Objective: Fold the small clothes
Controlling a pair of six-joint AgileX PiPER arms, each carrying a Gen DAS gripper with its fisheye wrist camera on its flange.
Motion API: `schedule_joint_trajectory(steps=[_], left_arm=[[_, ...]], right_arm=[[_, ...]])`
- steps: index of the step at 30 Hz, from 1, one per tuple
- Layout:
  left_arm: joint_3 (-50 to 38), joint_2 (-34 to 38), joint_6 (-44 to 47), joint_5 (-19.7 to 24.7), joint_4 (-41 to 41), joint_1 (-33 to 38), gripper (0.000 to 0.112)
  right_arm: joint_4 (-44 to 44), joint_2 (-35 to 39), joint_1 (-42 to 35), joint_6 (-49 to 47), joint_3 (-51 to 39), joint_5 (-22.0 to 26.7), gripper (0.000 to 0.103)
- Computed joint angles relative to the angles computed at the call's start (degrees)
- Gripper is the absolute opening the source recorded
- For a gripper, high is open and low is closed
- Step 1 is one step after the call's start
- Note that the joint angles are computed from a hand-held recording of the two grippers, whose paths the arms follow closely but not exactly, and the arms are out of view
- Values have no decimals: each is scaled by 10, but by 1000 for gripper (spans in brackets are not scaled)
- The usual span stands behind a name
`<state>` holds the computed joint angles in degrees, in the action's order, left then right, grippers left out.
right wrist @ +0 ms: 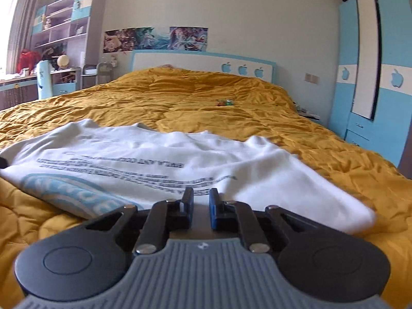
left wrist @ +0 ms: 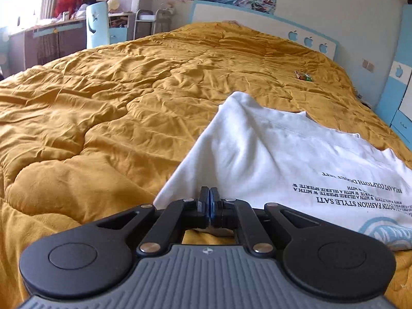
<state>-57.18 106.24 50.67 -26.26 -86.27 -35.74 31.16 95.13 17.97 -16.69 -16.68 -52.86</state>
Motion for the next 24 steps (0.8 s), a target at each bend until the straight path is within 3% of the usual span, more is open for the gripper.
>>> schedule_joint_trajectory(steps=[2,4,5,7,9,11,15,18,21,24], left_arm=[[9,-2,-6,-34,-6,-2,6],[-2,2,47,-77,-66,-8,7],[-3,4,56,-87,-88,-4,12],[4,0,52,-65,-105,17,7],[31,-13,-17,-33,-42,34,7],[45,-17,-55,-32,2,32,7],[29,-6,-13,-47,-27,22,7],[22,-1,7,-48,-42,21,7],[16,3,30,-54,-56,18,7],[14,10,27,-62,-53,14,7]], right_arm=[[-18,-4,-51,5,18,-13,0],[-46,-8,-94,17,29,-18,0],[-40,-7,-102,15,32,-24,0],[-4,4,-110,7,36,-52,0],[0,-6,-135,18,34,-37,0],[84,1,-118,-28,19,-48,0],[135,-52,-143,-31,-2,10,5],[54,-109,-178,40,-18,70,8],[-46,-119,-184,101,-57,123,34],[-118,-78,-166,110,-115,160,35]])
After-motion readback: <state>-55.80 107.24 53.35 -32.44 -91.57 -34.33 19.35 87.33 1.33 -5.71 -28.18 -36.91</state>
